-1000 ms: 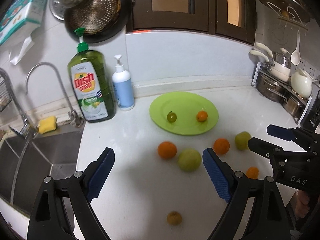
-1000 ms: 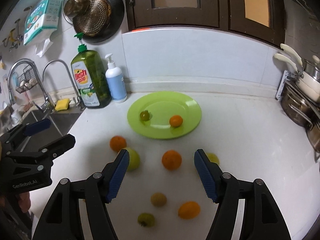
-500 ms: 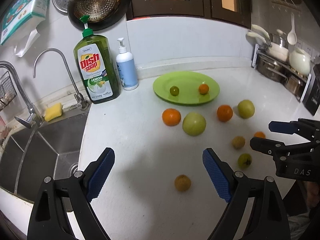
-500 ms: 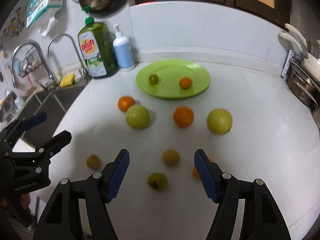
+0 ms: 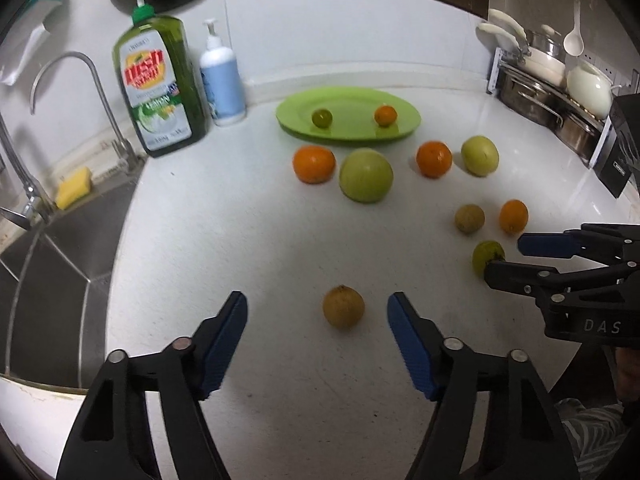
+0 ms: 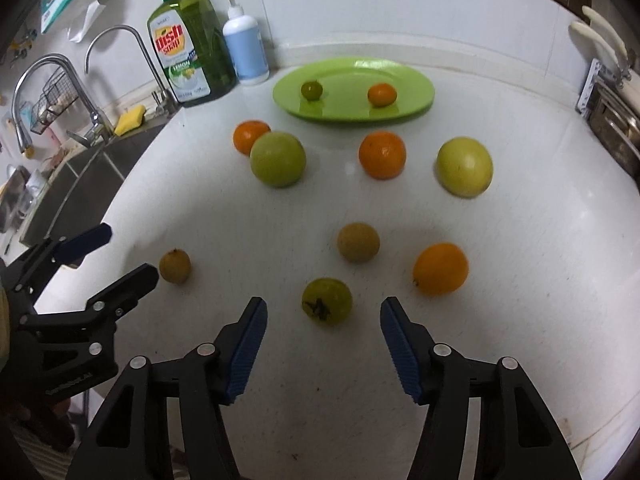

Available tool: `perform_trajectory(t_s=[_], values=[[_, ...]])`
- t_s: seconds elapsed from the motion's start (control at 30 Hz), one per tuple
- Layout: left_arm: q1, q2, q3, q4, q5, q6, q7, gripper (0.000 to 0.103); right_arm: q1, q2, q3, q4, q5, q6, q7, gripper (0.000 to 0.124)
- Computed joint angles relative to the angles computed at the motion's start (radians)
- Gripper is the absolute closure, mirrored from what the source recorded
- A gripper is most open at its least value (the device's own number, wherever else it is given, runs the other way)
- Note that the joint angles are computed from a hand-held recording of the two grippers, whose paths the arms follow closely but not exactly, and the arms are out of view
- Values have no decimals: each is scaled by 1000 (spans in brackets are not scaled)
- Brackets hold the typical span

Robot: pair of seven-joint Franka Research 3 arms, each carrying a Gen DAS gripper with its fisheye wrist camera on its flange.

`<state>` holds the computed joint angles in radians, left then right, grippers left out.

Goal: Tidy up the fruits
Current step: 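Grasp a brown round fruit with the left tool while the right tool grasps a green fruit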

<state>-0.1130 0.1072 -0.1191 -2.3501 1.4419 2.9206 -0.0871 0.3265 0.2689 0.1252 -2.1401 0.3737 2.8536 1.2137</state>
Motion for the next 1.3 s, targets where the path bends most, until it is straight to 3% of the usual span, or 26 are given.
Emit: perform_trajectory(t_s=[0.5,1.07,1.3], values=[[-9,63,23,32,-81,64,108,61,7,30,-10,25,-14,-36,54,81],[-32,91,55,38,-173,98,203,76,6,48,-12,42,-38,-35,69,92],[-43,91,68,47,-156,97,188,76,4,50,-9,42,-38,-18,59,93]])
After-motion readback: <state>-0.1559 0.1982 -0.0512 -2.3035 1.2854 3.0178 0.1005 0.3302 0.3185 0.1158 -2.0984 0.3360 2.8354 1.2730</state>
